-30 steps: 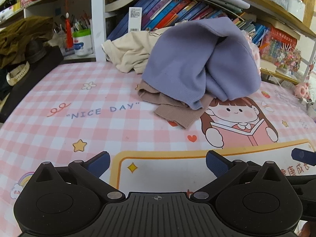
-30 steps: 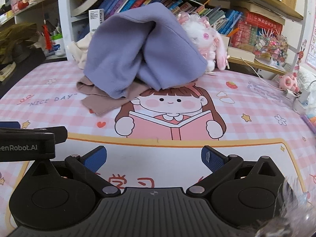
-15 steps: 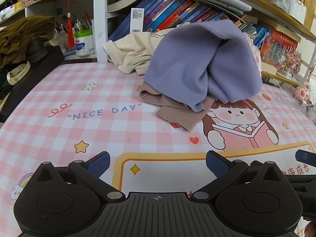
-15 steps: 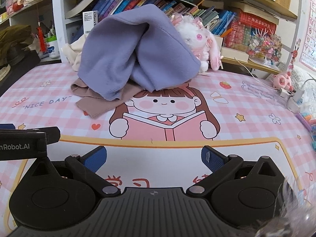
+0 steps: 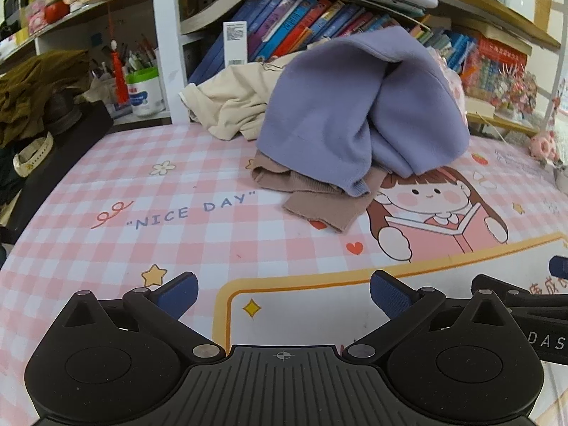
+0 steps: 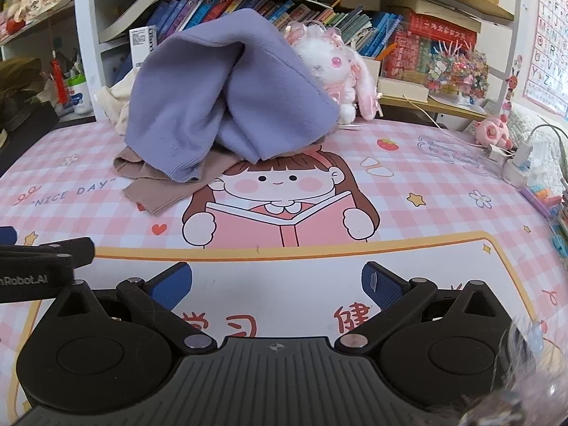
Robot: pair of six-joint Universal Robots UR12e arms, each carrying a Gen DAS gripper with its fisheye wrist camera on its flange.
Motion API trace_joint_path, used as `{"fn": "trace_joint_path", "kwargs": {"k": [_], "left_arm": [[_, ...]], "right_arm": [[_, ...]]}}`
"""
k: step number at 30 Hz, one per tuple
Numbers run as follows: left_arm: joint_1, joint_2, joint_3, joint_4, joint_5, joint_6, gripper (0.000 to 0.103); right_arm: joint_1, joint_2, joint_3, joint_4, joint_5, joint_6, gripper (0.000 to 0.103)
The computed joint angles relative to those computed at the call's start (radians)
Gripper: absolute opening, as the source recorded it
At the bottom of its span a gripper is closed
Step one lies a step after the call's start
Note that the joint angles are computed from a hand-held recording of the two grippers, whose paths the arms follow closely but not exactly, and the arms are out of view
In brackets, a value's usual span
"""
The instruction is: Fold clothes
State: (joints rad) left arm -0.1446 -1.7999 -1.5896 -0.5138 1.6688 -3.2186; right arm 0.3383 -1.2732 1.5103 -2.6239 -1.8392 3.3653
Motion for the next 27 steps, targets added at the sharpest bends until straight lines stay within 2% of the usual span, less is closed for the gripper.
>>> {"fn": "trace_joint_path", "kwargs": {"k": [8, 16, 21, 25, 27], "left_arm": [[-0.012, -0.012, 0.015, -0.012, 0.021, -0.029, 0.103], [-0.051, -0.036, 0.055, -0.062, 0.111, -0.067, 0.103], [-0.053, -0.034, 0.059, -0.080, 0.047, -0.099, 0.103], [-0.056, -0.050, 0.077, -0.070, 0.065, -0.089, 0.103], [-0.054, -0.068, 0.096, -0.032, 0.086, -0.071, 0.101]], "right_arm": [[-0.019, 0.005, -0.002, -0.014, 0.047, -0.037, 0.103], [-0.065, 0.008, -0.002, -0.009, 0.143, -0.083, 0.103], [-0.087, 0.011, -0.007, 0.016, 0.157, -0.121, 0.103], [-0.100, 0.010, 0.000, 0.011, 0.168, -0.148, 0.103], [-0.106, 0.006, 0.008, 0.005, 0.178, -0.150, 0.103]]}}
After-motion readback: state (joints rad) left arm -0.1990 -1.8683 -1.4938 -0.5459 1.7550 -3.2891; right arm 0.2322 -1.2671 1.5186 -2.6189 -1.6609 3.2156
